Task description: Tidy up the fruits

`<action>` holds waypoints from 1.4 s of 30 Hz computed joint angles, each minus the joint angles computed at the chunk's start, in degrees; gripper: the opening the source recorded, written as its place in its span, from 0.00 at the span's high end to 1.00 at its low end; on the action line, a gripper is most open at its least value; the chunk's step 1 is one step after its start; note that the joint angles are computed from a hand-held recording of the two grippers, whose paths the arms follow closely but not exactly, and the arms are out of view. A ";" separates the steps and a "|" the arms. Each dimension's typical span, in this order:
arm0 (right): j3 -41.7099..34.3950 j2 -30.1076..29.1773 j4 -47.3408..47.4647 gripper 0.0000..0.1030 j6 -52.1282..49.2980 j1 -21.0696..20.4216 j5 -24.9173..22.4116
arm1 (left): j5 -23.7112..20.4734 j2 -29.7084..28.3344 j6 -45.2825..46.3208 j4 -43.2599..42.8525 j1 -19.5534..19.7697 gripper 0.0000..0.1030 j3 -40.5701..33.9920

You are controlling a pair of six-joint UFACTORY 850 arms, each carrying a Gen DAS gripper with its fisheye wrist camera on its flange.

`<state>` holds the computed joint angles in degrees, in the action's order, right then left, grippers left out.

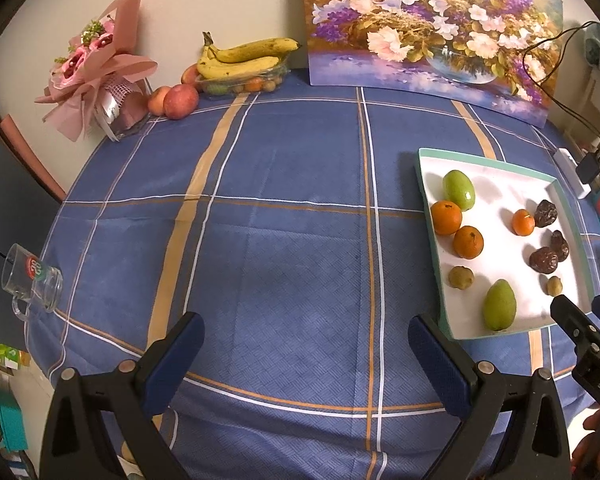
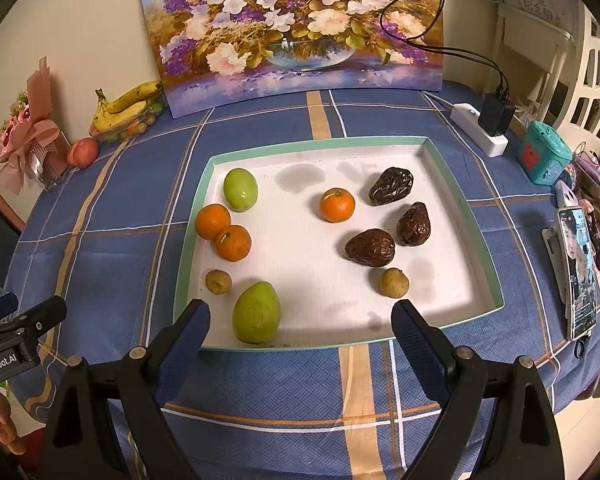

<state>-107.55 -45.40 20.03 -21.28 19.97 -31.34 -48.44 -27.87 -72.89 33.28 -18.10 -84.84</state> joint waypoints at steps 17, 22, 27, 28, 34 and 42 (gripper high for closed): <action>0.15 0.06 -0.14 0.10 0.22 0.07 0.09 | -0.02 -0.22 0.22 -0.54 0.04 0.00 -0.12; 0.26 0.09 -0.11 0.10 0.16 0.07 0.16 | 0.05 -0.19 0.37 -0.62 0.09 0.00 -0.08; 0.16 0.05 -0.16 0.10 0.23 0.08 0.11 | 0.07 -0.20 0.38 -0.66 0.08 0.00 -0.10; 0.16 0.05 -0.16 0.10 0.23 0.08 0.11 | 0.13 -0.20 0.44 -0.65 0.07 0.00 -0.09; 0.20 0.07 -0.17 0.10 0.23 0.08 0.11 | 0.68 -0.03 1.11 -0.51 0.11 0.00 0.12; 0.28 0.09 -0.22 0.10 0.24 0.09 0.15 | 1.01 0.11 2.07 -0.16 0.11 0.00 0.18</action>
<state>-107.27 -45.30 19.81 -21.04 20.06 -31.20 -47.43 -27.76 -70.82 33.12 -17.99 -84.66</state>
